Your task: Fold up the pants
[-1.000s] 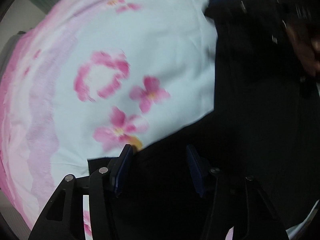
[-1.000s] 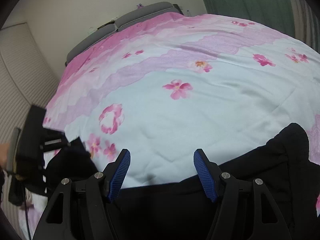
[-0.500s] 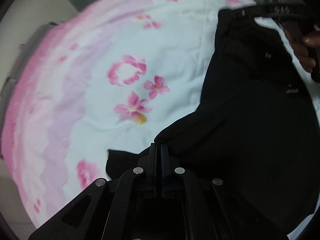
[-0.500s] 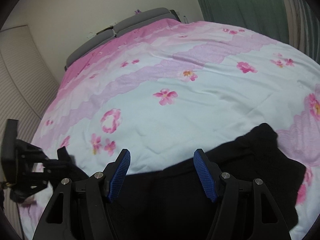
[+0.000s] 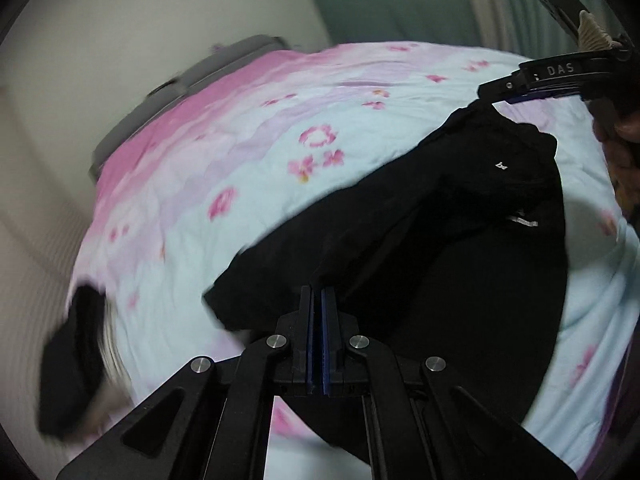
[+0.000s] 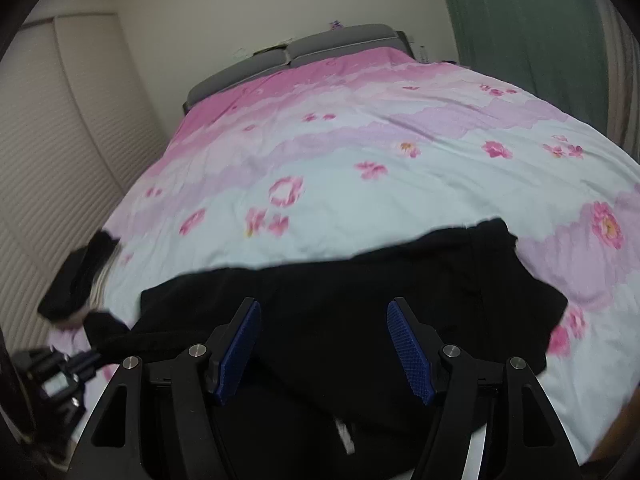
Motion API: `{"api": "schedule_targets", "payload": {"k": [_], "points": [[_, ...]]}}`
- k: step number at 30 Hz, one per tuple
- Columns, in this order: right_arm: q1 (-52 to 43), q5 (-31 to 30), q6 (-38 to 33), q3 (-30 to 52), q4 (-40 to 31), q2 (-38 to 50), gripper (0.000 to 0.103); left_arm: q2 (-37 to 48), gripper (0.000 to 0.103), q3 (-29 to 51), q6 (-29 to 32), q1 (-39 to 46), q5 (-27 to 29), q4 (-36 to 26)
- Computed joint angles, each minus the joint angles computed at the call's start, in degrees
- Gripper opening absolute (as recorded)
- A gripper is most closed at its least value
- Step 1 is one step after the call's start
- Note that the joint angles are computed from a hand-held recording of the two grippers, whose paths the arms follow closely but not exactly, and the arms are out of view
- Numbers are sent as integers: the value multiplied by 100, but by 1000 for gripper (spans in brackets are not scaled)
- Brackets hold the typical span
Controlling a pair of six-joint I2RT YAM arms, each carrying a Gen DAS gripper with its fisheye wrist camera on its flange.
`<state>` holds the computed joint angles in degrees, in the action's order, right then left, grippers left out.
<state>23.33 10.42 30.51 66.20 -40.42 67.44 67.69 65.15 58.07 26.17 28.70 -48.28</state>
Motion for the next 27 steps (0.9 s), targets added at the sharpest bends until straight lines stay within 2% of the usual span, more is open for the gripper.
{"api": "schedule_targets", "payload": {"k": [3, 8, 12, 17, 19, 23, 27], "points": [[314, 214, 51, -303, -178, -342, 67, -768, 5, -1088, -481, 234, -13, 441], [515, 317, 211, -1057, -279, -859, 67, -1381, 5, -2038, -1302, 297, -265, 772], [-20, 65, 390, -1792, -336, -1380, 67, -1657, 5, -2067, -1654, -12, -559, 646], [-1465, -556, 330, -2523, -275, -1931, 67, -2241, 5, -2463, -2110, -576, -1025, 790], [-1929, -732, 181, -2636, -167, -1934, 67, -2382, 5, -2574, -2243, -801, -1214, 839], [-2185, -819, 158, -2702, 187, -1802, 67, -2641, 5, -2693, -2427, -1280, -1589, 885], [-2372, -1110, 311, -2635, 556, -1523, 67, -2582, 5, -2673, -2631, -1385, -1686, 912]]}}
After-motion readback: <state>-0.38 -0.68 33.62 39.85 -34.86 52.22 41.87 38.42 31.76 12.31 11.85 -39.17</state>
